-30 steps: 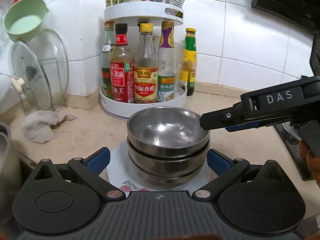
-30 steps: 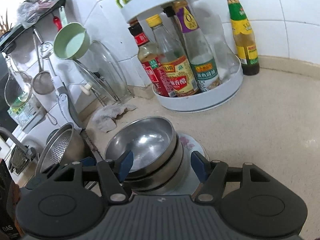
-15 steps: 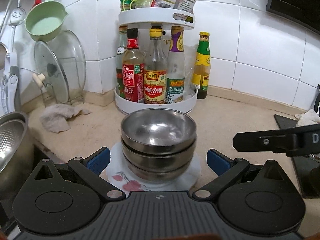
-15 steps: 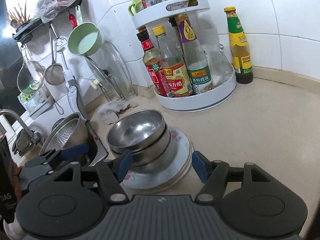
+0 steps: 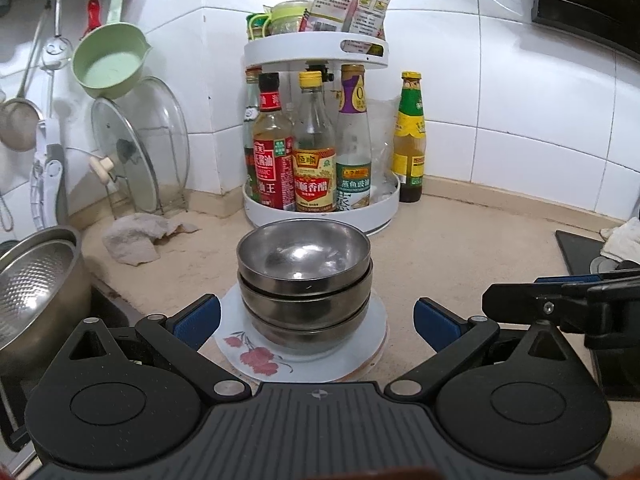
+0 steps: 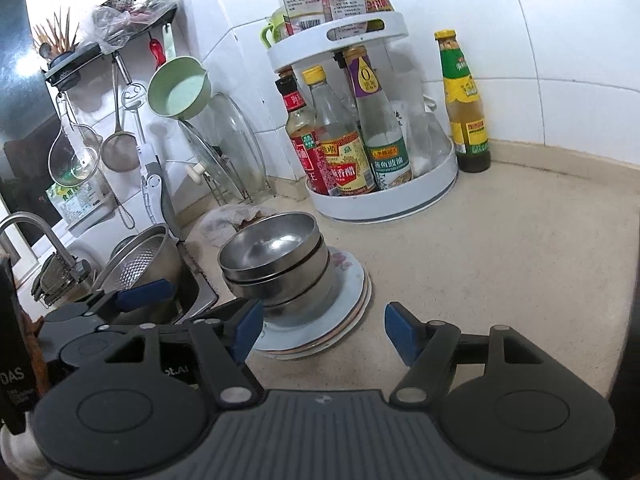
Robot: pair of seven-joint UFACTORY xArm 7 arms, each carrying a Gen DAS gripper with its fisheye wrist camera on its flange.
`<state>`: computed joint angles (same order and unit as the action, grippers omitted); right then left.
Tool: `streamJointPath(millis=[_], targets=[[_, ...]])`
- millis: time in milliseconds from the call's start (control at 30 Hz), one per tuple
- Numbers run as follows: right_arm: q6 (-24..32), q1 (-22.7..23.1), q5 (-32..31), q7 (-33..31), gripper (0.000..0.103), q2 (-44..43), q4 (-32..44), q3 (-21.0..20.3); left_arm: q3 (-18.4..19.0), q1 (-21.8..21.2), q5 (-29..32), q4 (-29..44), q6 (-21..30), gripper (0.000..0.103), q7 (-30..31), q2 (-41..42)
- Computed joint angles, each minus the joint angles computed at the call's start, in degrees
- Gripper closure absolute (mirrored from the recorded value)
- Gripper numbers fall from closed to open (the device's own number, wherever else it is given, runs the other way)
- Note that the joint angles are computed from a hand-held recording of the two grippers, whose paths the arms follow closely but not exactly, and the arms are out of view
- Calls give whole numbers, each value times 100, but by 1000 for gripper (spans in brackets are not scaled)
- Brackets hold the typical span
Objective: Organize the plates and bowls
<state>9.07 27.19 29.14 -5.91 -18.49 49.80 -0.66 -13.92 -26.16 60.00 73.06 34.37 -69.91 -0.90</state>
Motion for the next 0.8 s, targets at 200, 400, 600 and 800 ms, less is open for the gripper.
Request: streamJointPath(millis=[200, 400, 600, 800], targets=[[-81, 84, 42, 18, 38, -68, -84, -54, -39, -22, 83, 35, 210, 0, -104, -39], [-142, 122, 16, 9, 37, -59, -81, -70, -56, -53, 147, 139, 457, 0, -109, 11], [-183, 86, -87, 115, 37, 13, 8, -14, -38, -79, 185, 153, 548, 0, -176, 7], [-153, 112, -68, 93, 37, 94, 79, -28, -27, -84, 207, 187, 659, 0, -206, 26]])
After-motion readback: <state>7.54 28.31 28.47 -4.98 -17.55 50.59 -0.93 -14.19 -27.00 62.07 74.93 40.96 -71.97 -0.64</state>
